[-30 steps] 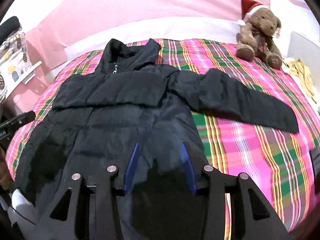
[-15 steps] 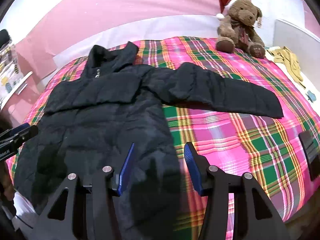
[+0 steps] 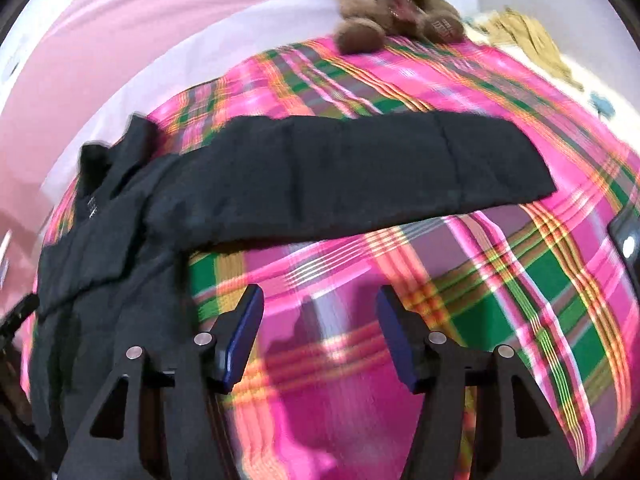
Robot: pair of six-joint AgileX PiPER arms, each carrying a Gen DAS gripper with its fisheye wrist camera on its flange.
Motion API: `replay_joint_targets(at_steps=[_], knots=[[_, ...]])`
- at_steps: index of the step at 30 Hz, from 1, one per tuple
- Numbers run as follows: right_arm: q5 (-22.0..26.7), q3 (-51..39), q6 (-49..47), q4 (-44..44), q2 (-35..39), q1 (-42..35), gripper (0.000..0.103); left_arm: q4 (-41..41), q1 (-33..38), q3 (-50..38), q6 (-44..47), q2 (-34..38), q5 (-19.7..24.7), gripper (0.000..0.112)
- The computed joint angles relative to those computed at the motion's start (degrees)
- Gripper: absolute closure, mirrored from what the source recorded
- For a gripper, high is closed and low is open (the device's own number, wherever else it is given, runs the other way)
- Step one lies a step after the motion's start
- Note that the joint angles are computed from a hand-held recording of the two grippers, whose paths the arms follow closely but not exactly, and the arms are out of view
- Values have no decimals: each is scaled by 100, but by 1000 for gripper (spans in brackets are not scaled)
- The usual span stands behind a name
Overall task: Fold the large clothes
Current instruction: 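Grasp the other sleeve cuff with the right tool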
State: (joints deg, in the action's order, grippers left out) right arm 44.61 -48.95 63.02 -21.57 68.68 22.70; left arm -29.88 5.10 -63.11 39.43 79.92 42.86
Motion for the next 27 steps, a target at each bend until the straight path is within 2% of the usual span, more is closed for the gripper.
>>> replay_joint_targets(at_steps=[3,7,11,14,18,20,22,23,27], knots=[[-565,184,-805,744,182,-993,44,211,-246,-427,-279,585,-359,42],[-1353,420,-1988,1957,390,-2060,44,516,-462,-998,-737,1359,-571,42],[-1657,330,-2341,2261,620,-2428,44,642,-654,-1424,-1014,1989,-504,42],[-1914,320,-2555,2537,746,-2656,44,759,-875,-1292,-1094,2059,-835,40],[-2163,286,-2575,2686,892,-2848,45,820,-1030,-1290,-1109,2145,-1047,37],[-2049,150,-2243,2316,982,-2803,67,784,-1027,-1407,-1090,2222,-999,37],[-2011,84,-2346,2462,964,-2786,79,750,-1002,-1541,-1092,2281,-881,37],[-1914,32,-2157,2260,896,-2719,83,653,-952,-1583,-1029,2261,-763,37],[-1401,-283,-1116,1183,473,-2240,88,86,-656,-1648,-670,2048,-249,37]])
